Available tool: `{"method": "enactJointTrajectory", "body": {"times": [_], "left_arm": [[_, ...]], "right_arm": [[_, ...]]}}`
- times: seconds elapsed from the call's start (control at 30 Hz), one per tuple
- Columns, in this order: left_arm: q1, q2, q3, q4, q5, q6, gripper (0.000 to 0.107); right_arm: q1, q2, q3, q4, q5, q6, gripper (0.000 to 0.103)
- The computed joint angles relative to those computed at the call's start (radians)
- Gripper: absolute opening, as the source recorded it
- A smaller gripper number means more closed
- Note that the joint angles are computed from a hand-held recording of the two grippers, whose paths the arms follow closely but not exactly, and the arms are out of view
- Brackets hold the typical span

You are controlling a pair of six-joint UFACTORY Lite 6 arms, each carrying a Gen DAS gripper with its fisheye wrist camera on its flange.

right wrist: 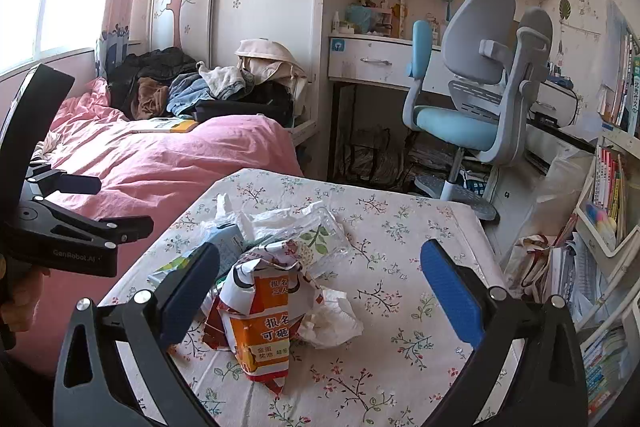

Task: Collect trash

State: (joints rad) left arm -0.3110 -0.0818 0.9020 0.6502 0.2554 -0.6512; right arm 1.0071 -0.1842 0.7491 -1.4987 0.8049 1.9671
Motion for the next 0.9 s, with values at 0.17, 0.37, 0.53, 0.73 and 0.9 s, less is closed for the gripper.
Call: {"method": "enactJointTrajectory", "body": {"times": [0.17,0.37,0.53,0.73,0.9], "left_arm": [[-0.002,0.001,0.003,-0.007,0.003,0.006,0.096],[-0.004,0.002,0.008,-0.015,0.008,0.012,0.096],[-0.003,0.003,0.009,-0.025,0.011,0.020,0.096],[0.009,-0.011,-0.032,-0.001,-0.005,0.006,0.096],[0.046,0.026,-0.001,-0.180,-0.005,0.188,0.096]], "right_arm": [[-0.011,-0.003,0.000,0.016,-0.024,-0.014,0.096],[-0.009,-0.005,-0.001,0.020,-0.022,-0.017,0.096],[-0.016,-0.002,-0.003,0.035,-0.012,-0.038,0.096],[-0.059,-0.059,-0.047,0.070,-0.039,-0.056,0.096],[-0.110,-0.114,-0.079,0.116,-0.099,-0.109,0.096]]}}
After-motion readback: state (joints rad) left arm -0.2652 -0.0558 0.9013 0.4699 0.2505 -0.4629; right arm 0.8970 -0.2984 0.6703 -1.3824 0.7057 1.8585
